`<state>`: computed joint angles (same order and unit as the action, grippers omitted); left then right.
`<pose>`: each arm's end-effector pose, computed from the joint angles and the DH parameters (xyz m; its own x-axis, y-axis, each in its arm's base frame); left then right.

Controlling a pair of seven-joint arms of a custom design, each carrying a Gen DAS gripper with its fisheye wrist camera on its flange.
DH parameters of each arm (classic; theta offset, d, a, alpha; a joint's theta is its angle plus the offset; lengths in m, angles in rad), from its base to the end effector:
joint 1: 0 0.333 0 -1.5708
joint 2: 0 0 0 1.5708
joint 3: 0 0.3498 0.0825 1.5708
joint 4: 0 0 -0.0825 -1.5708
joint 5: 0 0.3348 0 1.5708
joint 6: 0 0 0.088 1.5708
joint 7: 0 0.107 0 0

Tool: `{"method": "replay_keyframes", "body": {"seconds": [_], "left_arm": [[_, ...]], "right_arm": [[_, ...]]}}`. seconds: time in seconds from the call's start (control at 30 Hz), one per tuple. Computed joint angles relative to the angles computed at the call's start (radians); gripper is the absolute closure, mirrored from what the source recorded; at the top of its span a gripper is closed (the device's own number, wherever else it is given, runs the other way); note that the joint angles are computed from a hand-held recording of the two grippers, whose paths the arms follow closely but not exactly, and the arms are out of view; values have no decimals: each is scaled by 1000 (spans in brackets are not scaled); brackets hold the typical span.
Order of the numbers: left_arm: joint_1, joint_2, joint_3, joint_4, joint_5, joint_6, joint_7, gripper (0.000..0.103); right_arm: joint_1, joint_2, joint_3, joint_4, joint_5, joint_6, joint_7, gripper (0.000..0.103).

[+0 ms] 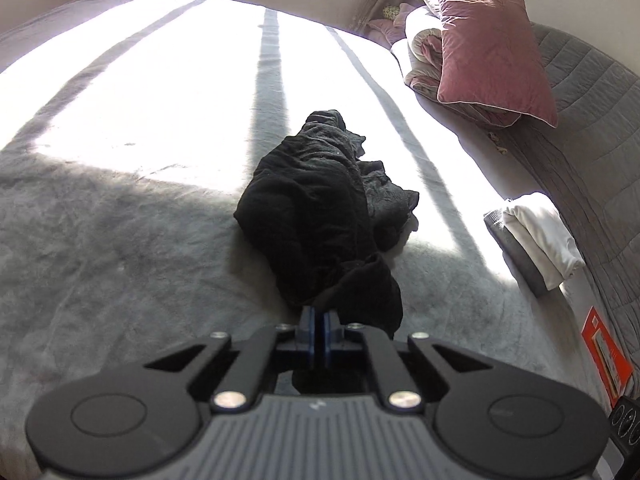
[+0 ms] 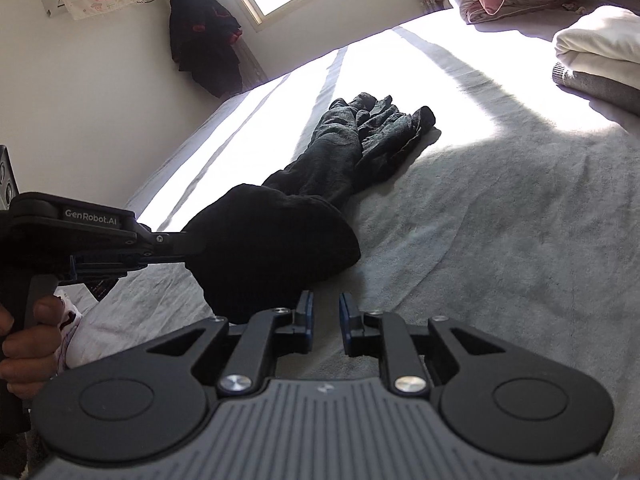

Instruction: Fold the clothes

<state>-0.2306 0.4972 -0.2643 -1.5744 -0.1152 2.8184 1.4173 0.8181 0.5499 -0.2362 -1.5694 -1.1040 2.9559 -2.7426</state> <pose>0.6446 -0.2925 0.5020 -0.2712 -0.9065 0.3237 -0.7819 0.0113 -0.6234 0.5284 0.4645 0.4468 -0.0310 -0.8767 -0.4800 -0.6121 0.3963 -0.6843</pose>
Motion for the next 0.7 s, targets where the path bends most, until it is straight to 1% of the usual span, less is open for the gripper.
{"method": "replay_keyframes", "body": {"seconds": [0.03, 0.1, 0.17, 0.2, 0.23, 0.3, 0.4, 0.5, 0.57, 0.6, 0.7], "left_arm": [[-7, -15, 22, -24, 17, 22, -10, 99], [-31, -47, 85, -74, 71, 65, -53, 99], [-43, -69, 127, -109, 115, 94, -100, 99], [-47, -78, 145, -124, 136, 107, -124, 99], [-57, -88, 174, -142, 163, 122, -158, 99], [-88, -98, 243, -165, 232, 147, -242, 100], [-151, -92, 365, -167, 349, 151, -395, 100], [-238, -63, 509, -139, 483, 134, -574, 100], [-273, -32, 579, -104, 550, 111, -674, 100], [-266, -19, 583, -85, 560, 97, -700, 100], [-207, 11, 538, -32, 546, 62, -733, 100]], "right_arm": [[-1, -1, 2, -2, 3, -2, -4, 84], [-4, 1, 7, 0, 13, -6, -13, 83], [-3, 5, 8, 3, 24, -14, -19, 79], [-3, 6, 8, 5, 29, -17, -21, 71], [0, 9, 6, 8, 32, -24, -19, 66], [-1, 15, 8, 16, 40, -26, -30, 65], [-1, 25, 13, 28, 59, -34, -54, 64], [-8, 38, 30, 41, 102, -48, -104, 64], [-17, 49, 49, 50, 148, -61, -158, 63], [-18, 55, 55, 57, 172, -68, -183, 63], [-8, 72, 53, 76, 229, -87, -232, 63]]}}
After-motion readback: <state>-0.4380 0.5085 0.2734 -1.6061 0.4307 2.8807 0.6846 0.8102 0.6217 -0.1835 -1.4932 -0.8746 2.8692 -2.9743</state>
